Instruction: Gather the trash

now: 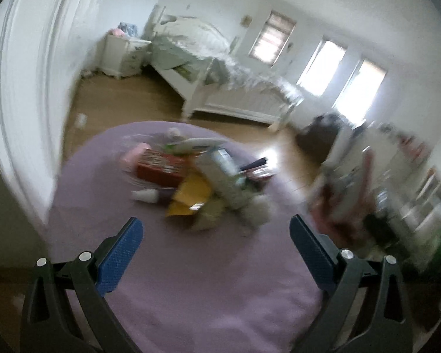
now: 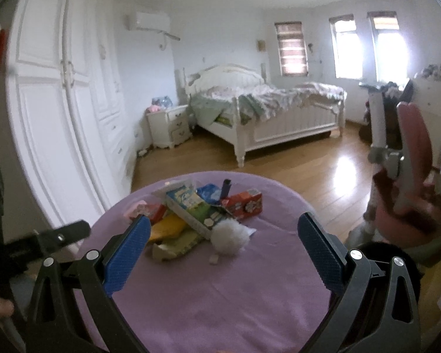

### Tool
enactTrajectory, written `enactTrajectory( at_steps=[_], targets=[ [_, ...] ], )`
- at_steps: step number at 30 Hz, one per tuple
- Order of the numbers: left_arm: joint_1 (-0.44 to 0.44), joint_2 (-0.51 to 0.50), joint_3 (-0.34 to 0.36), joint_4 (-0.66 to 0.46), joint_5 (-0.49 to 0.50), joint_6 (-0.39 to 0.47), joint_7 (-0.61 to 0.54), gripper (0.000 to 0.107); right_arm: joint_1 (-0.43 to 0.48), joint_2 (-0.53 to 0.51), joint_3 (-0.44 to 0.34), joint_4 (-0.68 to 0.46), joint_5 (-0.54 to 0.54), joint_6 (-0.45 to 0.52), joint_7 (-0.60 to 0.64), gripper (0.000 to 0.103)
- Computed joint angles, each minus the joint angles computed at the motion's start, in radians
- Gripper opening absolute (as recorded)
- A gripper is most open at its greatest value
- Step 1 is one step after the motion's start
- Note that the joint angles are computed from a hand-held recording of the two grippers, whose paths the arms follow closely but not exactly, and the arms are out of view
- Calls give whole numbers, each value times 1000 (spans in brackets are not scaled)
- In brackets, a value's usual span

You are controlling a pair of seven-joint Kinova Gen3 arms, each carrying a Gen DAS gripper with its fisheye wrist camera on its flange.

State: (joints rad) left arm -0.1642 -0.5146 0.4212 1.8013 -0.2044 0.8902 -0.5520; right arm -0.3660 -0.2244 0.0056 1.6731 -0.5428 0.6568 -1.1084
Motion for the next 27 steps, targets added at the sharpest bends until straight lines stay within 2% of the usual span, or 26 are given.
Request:
enactTrajectory(
  at_steps=[2,4,6,7,10,13,16,19,22,27],
  targets=[
    [-30,-30,30,6,6,-10,34,99,-3,-25,6,13,-5,-2,6,99],
    [-65,-28,90,-30,-7,45,10,99,-9,-49,14,23,-7,-1,10,99],
    [-52,-7,130,-70,-45,103,-1,99,-15,-67,16,30,-1,0,5,99],
    [-44,-6,131,-79,-45,115,-10,99,-20,-70,20,30,0,6,3,99],
    [29,18,73,-89,-11,127,-78,99,-27,-78,23,23,4,33,-17,99],
    [48,50,81,-119,-43,178,-129,99,-30,-80,12,13,21,51,-31,99],
    [11,56,141,-129,-113,207,-118,99,-29,-71,-2,3,43,58,-45,99],
    [0,61,154,-120,-149,195,-114,99,-35,-41,0,-9,40,66,-46,99],
    [9,77,129,-110,-162,177,-118,99,-27,3,-11,-35,43,79,-50,99],
    [36,117,69,-101,-186,147,-121,99,-14,93,3,-84,-64,103,6,99]
  ],
)
